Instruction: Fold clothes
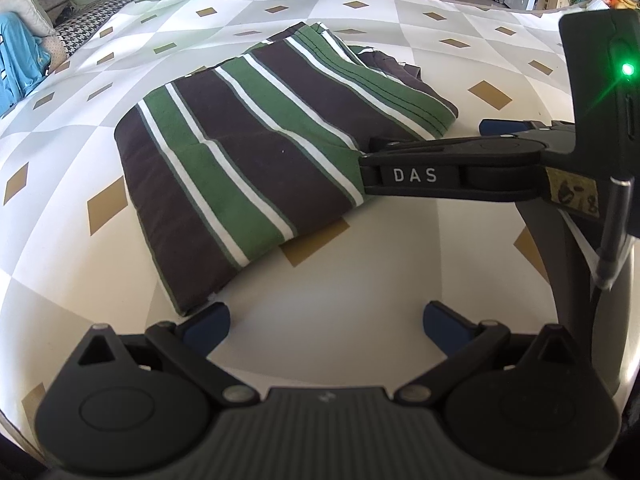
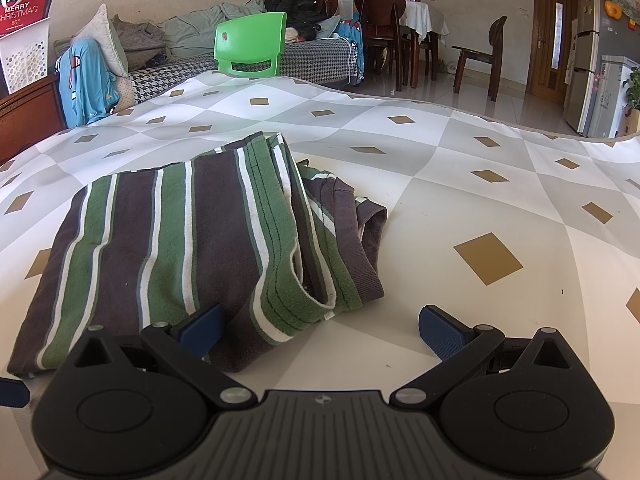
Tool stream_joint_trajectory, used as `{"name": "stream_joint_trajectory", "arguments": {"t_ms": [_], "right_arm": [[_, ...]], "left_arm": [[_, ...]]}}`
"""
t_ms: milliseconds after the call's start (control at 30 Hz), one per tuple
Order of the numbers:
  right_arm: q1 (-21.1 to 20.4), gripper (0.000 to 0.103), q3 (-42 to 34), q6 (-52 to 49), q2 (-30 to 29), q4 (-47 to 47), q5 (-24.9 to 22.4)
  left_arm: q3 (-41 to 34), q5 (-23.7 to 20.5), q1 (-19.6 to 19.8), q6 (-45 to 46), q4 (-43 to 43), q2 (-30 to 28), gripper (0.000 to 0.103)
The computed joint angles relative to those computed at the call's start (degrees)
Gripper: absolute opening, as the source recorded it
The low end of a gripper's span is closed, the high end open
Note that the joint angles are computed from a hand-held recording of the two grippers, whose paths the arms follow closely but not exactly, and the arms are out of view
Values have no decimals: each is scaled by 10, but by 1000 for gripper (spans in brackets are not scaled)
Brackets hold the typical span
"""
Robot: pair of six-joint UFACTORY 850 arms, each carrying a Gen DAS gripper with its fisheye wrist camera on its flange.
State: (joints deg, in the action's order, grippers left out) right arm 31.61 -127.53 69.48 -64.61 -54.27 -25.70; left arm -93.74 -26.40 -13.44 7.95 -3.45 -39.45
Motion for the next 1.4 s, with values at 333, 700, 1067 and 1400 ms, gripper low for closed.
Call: {"name": "stream_joint_trajectory", "arguments": {"t_ms": [333,700,1067,1400], "right_arm": [[0,103,0,0,0,0,0],[0,103,0,0,0,0,0],[0,103,0,0,0,0,0],[0,103,0,0,0,0,0]], "left_arm": [[-6,-6,-2,2,6,-3,103],[-33,-22,-4,17,5,-19,103],[-35,-25,-2,12,-10,-21,103],[-25,-11,-2,9,-9,-17,103]]}}
